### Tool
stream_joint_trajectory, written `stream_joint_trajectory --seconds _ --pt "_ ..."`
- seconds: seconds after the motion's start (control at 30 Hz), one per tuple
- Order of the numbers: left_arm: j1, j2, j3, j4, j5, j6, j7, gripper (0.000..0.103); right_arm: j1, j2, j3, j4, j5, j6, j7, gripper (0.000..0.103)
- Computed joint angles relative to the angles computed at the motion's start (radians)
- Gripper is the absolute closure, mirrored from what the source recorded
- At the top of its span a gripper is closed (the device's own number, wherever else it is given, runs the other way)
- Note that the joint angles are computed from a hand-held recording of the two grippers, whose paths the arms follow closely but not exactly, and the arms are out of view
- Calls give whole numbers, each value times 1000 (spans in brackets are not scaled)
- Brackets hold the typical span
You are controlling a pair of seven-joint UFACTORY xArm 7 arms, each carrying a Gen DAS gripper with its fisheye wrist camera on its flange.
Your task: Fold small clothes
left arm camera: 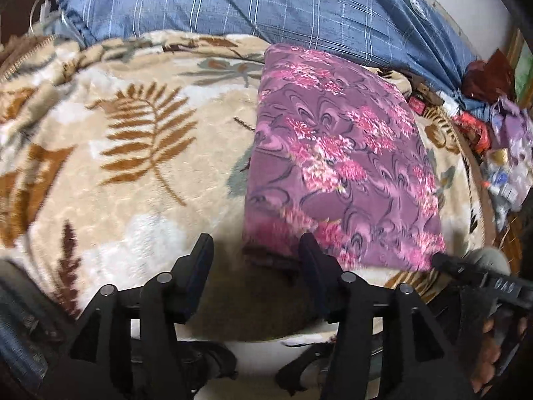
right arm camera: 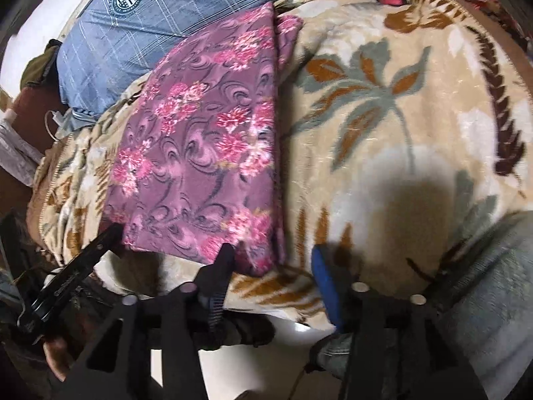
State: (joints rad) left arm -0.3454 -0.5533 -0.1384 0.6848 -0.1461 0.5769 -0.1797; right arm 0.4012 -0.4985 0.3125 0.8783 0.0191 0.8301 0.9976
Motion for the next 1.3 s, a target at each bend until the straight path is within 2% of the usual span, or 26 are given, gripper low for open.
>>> stream_joint_trajectory --seconds 0.1,0.3,0.43,0.6,0.73,0.83,0.9,1.3 --pt "38 -49 -60 -7 84 39 -40 46 -6 -38 10 -1 -17 33 17 39" --pt "128 -153 -161 -12 254 42 -167 45 -22 -82 44 54 -55 98 39 36" --pt "152 -181 -179 44 318 67 -205 45 -46 -93 77 120 -98 138 68 33" --pt "105 -153 -131 165 270 169 -175 44 -78 -94 117 219 -161 198 77 30" --pt "111 -150 -156 239 295 251 -153 42 -100 -85 150 300 -207 255 69 27" --pt "116 -161 -165 271 298 285 -160 36 -103 -83 164 339 -220 285 61 26" --pt "121 -158 -169 295 297 313 -164 35 -105 -89 172 360 -224 301 59 26" --pt "116 -153 -157 357 268 378 -166 34 -163 -71 236 484 -274 367 38 23"
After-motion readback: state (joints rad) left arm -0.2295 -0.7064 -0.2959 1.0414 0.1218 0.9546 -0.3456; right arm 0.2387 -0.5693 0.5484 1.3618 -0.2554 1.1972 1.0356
